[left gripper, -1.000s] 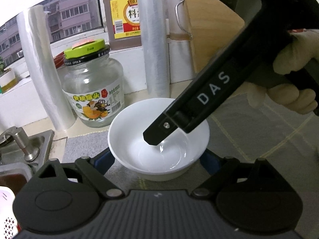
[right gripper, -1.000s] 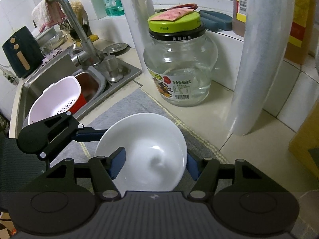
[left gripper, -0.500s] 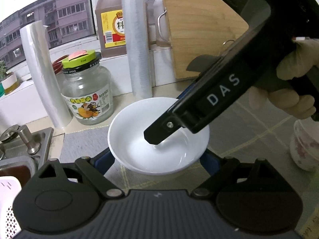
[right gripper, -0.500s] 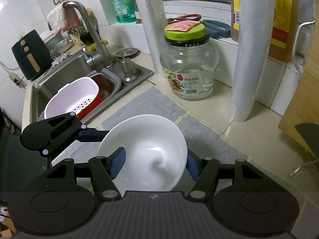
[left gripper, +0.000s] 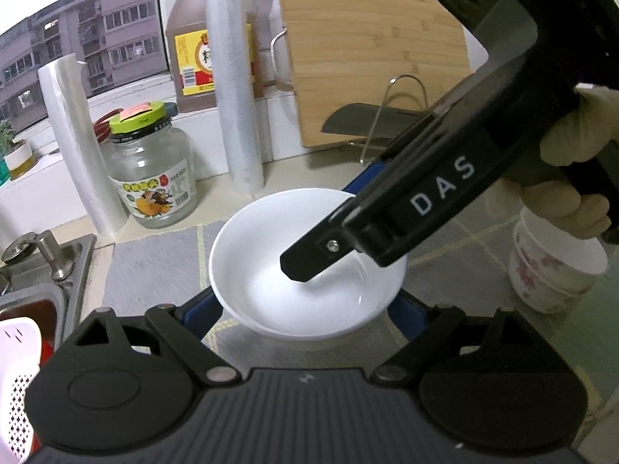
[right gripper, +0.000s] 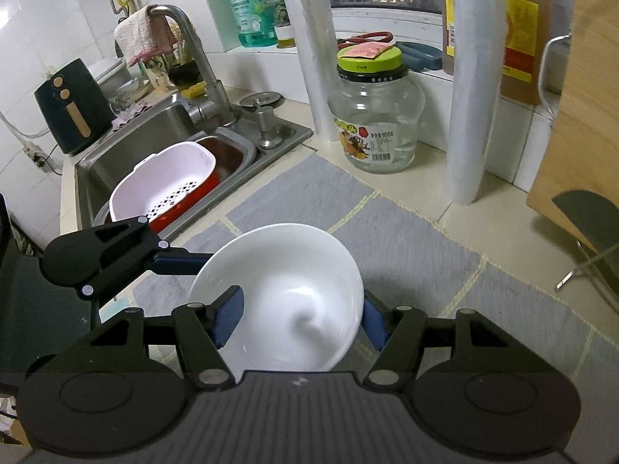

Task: Organize plates and bowls
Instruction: 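Lift the white bowl with the right gripper, then carry the white bowl with the right gripper toward the two nested bowls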

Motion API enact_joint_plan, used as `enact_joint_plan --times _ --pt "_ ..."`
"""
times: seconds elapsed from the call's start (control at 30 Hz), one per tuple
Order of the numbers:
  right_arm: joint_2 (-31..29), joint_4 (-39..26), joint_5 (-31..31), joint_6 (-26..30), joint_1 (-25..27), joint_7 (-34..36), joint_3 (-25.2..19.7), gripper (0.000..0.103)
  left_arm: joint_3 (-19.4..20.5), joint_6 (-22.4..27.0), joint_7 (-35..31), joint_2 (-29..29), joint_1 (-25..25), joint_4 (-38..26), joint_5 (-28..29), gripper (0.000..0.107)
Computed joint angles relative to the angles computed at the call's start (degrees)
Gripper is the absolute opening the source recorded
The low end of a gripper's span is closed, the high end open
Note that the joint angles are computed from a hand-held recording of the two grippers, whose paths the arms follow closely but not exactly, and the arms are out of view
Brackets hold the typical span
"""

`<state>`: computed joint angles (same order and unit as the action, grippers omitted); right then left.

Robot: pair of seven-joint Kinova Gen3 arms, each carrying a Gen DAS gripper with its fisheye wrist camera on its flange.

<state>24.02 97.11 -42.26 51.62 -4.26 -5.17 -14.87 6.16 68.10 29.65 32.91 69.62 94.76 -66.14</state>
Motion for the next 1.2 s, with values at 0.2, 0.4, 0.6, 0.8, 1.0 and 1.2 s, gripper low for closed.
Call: enact_joint_plan --times 0.2,0.4,0.6,0.8,1.0,1.2 --pt "-2.0 3.1 -1.8 0.7 2.2 2.6 0.6 0.07 0.5 0.9 -1.7 0.4 1.2 -2.0 1.0 0.091" --pt "-3.6 5.6 -3.6 1.5 3.6 4.7 2.0 0.07 0.5 0.7 -4.2 0.6 2.0 -3.7 1.9 0.091" --pt "-4.8 7.7 -5.1 2.5 5.3 6.5 3.6 0.07 0.3 -0.1 -7.2 0.8 2.7 -5.1 2.3 0.091" --pt "-6.5 9.9 -7.0 3.2 7.4 9.3 5.4 0.07 -0.1 -1.8 -10.2 0.9 3.1 -6.2 2.1 0.091" --pt "-8.3 11.6 -9.8 4.1 9.9 12.0 7.5 0.07 -0.9 -3.8 -13.7 1.3 3.2 -8.0 0.9 0.091" --pt "-9.5 12.6 -12.2 4.9 12.5 14.3 9.8 0.07 -1.9 -6.8 -17.1 2.1 3.0 -10.0 -0.6 0.091"
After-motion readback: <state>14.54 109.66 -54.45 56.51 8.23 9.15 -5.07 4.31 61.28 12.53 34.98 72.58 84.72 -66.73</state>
